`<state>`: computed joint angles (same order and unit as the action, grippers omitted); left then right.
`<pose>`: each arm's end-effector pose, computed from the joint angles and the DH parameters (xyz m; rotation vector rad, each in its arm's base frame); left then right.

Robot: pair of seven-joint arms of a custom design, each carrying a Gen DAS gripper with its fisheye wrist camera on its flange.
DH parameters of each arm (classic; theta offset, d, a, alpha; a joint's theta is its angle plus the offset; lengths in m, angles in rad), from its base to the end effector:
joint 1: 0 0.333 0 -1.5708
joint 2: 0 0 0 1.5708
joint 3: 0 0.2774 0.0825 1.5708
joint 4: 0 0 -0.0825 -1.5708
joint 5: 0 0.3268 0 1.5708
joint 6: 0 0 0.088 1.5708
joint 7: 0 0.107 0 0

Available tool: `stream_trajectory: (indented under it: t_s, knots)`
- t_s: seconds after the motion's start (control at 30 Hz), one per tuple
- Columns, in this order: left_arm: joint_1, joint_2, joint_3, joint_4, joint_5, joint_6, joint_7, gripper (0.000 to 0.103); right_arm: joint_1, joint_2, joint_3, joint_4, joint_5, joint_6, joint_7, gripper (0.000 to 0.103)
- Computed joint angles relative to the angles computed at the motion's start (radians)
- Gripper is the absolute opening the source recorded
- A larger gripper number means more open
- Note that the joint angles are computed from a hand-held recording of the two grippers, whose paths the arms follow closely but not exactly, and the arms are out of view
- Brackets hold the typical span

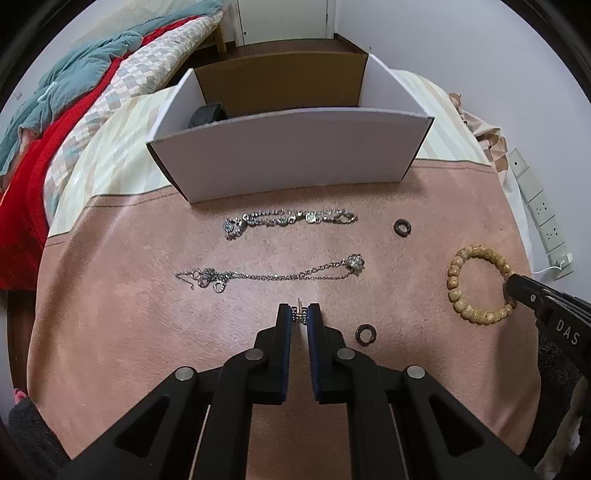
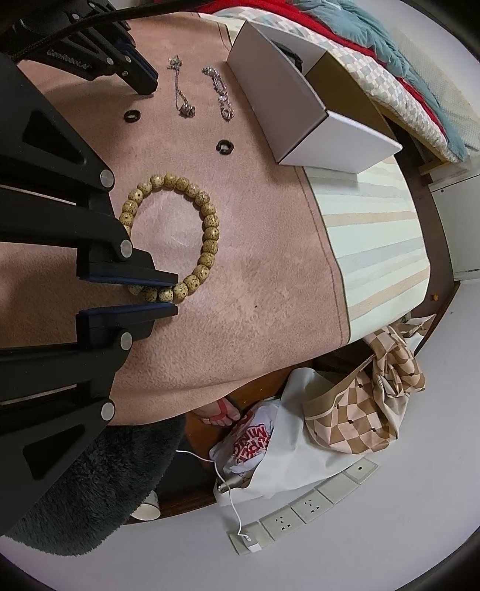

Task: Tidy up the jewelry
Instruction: 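Grasp the wooden bead bracelet with the right tool while the left tool grasps a small silver earring, then carry the earring with the left tool while the right tool carries the bead bracelet to the box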

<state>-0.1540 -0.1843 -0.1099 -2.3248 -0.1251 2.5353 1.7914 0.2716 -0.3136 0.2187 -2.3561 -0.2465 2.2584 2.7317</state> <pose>0.4561 -0.1233 0.4485 -1.5937 2.3991 -0.4864 0.3820 0.2010 0.4595 -1.4356 2.5239 -0.3888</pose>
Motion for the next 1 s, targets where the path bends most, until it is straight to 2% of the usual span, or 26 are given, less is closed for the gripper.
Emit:
stream_trajectory:
  t_s: [0.27,0.53,0.73,0.8,1.0]
  knots:
    - [-0.005,-0.046,0.013,0.016,-0.017,0.015,0.034,0.006,0.003,-0.034,0.009,0.037,-0.006,0.012,-0.026,0.009]
    - [-0.007,-0.019,0.04,0.162,-0.095,-0.035,0.071,0.006,-0.016,-0.019,0.027,0.191,-0.055,0.0,-0.09,0.009]
    - [0.029,0.079,0.036,0.363,-0.146,-0.111,0.108,0.006,-0.023,0.066,0.01,0.382,-0.115,-0.014,-0.171,0.009]
    - [0.049,0.149,0.028,0.475,-0.159,-0.167,0.113,0.006,-0.018,0.121,-0.006,0.466,-0.117,-0.012,-0.21,0.009]
    - [0.109,0.384,-0.024,0.798,-0.106,-0.317,0.07,0.006,0.015,0.346,-0.09,0.717,-0.006,-0.004,-0.386,0.009]
